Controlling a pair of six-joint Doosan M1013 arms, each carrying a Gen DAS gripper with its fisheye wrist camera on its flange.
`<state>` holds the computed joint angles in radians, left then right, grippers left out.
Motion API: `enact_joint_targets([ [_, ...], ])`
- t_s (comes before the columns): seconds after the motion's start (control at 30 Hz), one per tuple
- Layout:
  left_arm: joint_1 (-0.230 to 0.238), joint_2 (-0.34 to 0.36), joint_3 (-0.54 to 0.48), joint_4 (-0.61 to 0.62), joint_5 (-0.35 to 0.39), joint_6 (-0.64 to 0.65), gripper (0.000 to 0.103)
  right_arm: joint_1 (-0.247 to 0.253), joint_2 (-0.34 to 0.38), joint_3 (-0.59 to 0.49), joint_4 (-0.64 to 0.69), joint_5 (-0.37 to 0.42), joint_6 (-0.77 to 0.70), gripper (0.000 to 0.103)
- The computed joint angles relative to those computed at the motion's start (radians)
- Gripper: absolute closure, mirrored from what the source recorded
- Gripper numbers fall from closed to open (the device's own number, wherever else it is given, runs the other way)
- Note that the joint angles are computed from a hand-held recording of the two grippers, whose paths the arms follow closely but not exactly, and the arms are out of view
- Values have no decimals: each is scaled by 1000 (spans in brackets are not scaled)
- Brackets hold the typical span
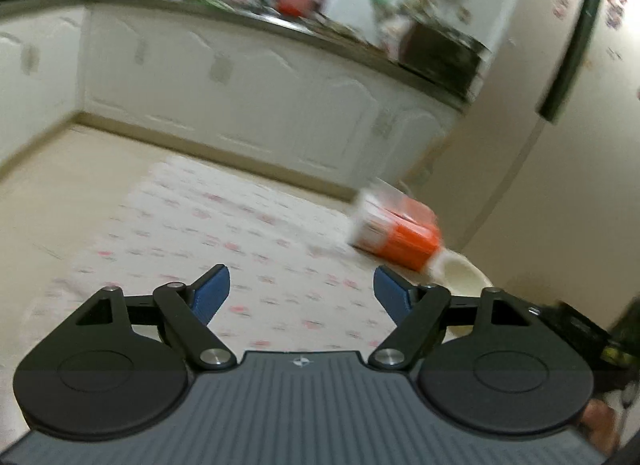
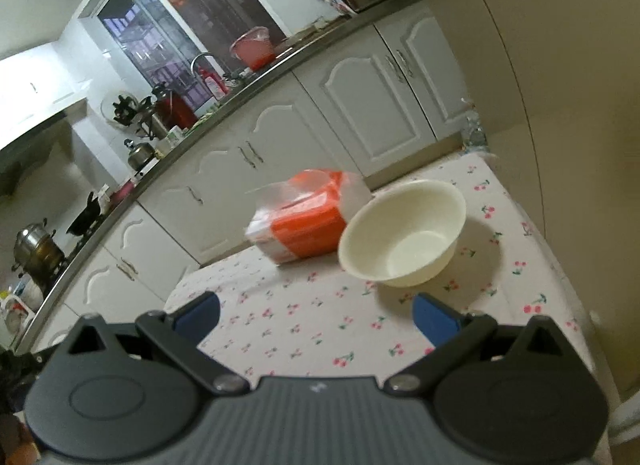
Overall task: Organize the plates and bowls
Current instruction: 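Grasp the cream bowl rim with the left gripper while the right gripper grasps it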
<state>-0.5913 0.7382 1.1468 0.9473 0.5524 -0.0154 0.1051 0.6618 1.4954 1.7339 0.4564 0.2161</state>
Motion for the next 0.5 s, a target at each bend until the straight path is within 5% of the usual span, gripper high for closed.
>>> enact_joint_targets([
  [0.17,8,87,-159,-233,-41,306,29,-5,17,-15,172,-56,-147,2],
  [0.3,10,169,-300,-472,-40,573,50,-17,37,-45,201,-66,-126,10],
  [0.5,8,281,-486,-618,29,714,59,-28,65,-78,237,-89,-127,18],
])
